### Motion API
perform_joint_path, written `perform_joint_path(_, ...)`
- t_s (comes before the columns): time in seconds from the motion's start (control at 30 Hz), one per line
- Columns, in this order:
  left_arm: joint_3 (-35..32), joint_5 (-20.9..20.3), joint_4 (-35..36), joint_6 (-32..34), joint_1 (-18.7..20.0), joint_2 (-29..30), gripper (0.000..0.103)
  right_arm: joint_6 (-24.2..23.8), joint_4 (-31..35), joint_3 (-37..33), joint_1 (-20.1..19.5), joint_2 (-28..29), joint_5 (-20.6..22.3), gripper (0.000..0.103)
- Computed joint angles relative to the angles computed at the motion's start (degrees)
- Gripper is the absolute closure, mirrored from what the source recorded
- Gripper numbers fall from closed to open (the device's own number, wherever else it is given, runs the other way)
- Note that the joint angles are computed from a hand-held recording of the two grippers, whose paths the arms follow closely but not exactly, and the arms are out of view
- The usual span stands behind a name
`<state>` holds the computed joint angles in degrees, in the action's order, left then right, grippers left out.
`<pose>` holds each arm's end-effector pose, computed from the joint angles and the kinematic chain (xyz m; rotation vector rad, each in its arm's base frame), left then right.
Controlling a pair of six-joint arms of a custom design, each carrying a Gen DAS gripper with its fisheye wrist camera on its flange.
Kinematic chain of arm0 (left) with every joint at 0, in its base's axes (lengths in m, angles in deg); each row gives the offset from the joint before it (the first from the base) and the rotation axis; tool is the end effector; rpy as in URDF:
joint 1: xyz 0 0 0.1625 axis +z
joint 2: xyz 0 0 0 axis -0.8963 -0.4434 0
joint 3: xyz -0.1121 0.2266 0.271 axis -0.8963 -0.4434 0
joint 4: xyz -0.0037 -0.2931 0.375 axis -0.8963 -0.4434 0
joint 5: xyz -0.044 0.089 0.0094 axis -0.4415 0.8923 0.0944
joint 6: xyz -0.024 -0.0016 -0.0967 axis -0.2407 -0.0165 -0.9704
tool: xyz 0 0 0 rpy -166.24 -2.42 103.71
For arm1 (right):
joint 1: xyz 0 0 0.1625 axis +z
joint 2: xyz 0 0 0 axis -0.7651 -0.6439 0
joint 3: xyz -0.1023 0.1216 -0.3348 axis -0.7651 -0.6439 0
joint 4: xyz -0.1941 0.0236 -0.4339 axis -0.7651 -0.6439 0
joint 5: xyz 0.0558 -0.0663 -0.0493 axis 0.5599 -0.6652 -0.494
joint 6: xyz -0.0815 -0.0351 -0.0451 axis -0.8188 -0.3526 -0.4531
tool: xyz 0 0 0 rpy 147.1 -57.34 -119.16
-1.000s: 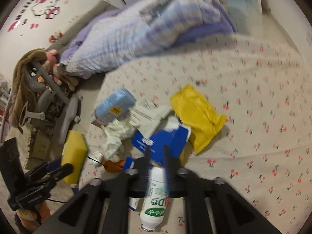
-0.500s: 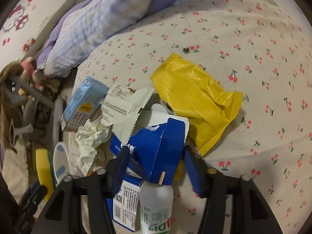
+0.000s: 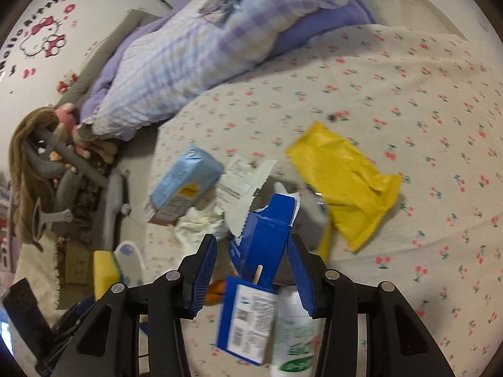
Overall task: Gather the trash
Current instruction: 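Lift the sponge and tissue box off the table, then drop the sponge into the wastebasket with the left tool while the right tool drops the tissue box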
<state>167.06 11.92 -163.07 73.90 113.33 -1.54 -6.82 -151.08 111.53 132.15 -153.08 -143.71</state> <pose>-0.3174 -0.6440 0.0572 0.8599 2.6056 -0.2897 0.0216 -0.5484 0.3020 -0.5415 -2.5354 0.9978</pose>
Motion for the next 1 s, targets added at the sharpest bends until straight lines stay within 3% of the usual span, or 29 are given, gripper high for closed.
perform_joint_path(0.07,0.11,0.12,-0.07,-0.11,0.05,-0.12,0.047,-0.68,0.08,-0.83,0.34,1.43,-0.45,0.058)
perform_joint_path(0.17,0.48,0.39,-0.07,-0.26,0.15,-0.43,0.047,-0.66,0.74,-2.24,0.11,3.84,-1.81,0.073)
perform_joint_path(0.23,0.67,0.61,-0.04,-0.42,0.17,-0.56,0.047,0.02,1.38,-2.58,-0.76,4.72,-0.91,0.076)
perform_joint_path(0.33,0.77,0.62,-0.25,-0.83,0.28,-0.84,0.047,1.01,1.13,-1.72,-1.54,3.8,1.7,0.079)
perform_joint_path(0.43,1.31,0.67,-1.09,-1.04,0.39,-1.54,0.047,-0.91,-0.84,-0.5,-0.23,2.13,1.47,0.09)
perform_joint_path(0.57,1.63,0.88,-1.84,-1.36,0.65,-2.07,0.047,-2.65,-2.64,1.99,1.21,-1.01,0.52,0.09)
perform_joint_path(1.0,3.6,4.12,-3.11,-3.14,2.74,-5.41,0.047,-5.84,-4.12,7.05,4.42,-7.02,3.62,0.09)
